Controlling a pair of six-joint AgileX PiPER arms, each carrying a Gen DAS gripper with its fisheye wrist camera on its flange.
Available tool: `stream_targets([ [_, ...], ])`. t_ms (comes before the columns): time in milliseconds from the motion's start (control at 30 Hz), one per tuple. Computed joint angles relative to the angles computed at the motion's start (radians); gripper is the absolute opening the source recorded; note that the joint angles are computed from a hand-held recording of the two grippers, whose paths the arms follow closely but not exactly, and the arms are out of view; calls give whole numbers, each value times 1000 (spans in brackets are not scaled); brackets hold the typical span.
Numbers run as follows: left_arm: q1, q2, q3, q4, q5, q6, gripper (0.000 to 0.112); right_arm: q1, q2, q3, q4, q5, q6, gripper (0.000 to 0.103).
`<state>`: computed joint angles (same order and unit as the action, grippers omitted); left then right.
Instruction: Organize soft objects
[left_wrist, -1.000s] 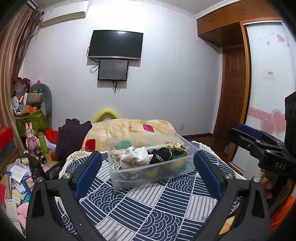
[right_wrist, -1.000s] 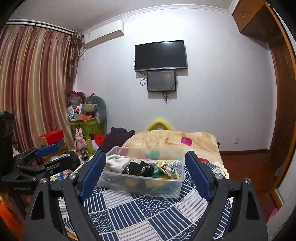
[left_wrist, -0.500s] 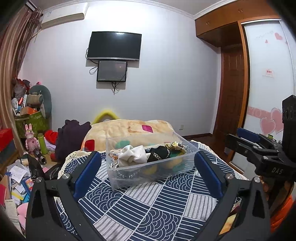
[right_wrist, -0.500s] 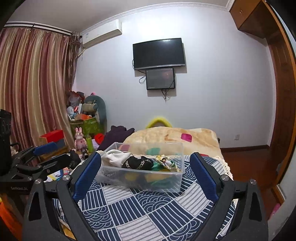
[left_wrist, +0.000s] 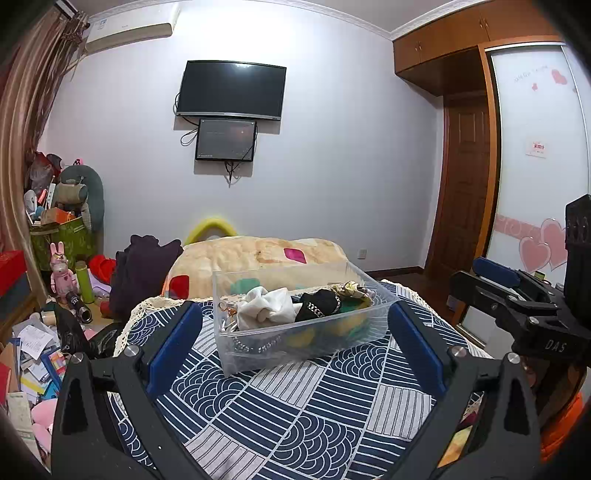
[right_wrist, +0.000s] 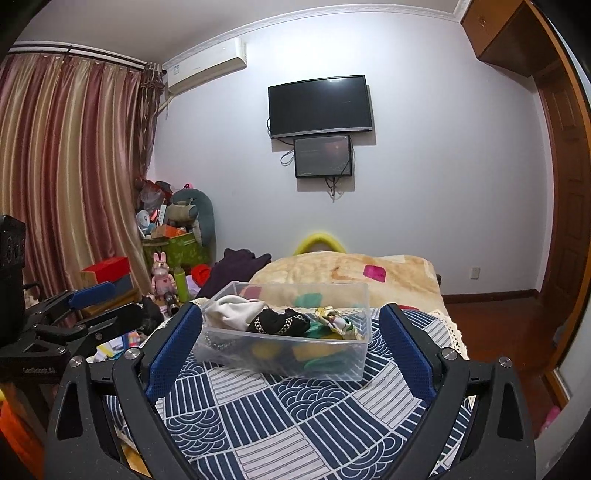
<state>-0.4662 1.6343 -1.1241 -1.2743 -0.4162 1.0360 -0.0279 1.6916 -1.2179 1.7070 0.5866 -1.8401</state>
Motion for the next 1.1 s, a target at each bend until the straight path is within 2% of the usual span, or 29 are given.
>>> stream_targets([
  [1100, 13, -7, 6, 30, 37, -35, 102, 8, -12, 9, -5, -6, -4, 96],
])
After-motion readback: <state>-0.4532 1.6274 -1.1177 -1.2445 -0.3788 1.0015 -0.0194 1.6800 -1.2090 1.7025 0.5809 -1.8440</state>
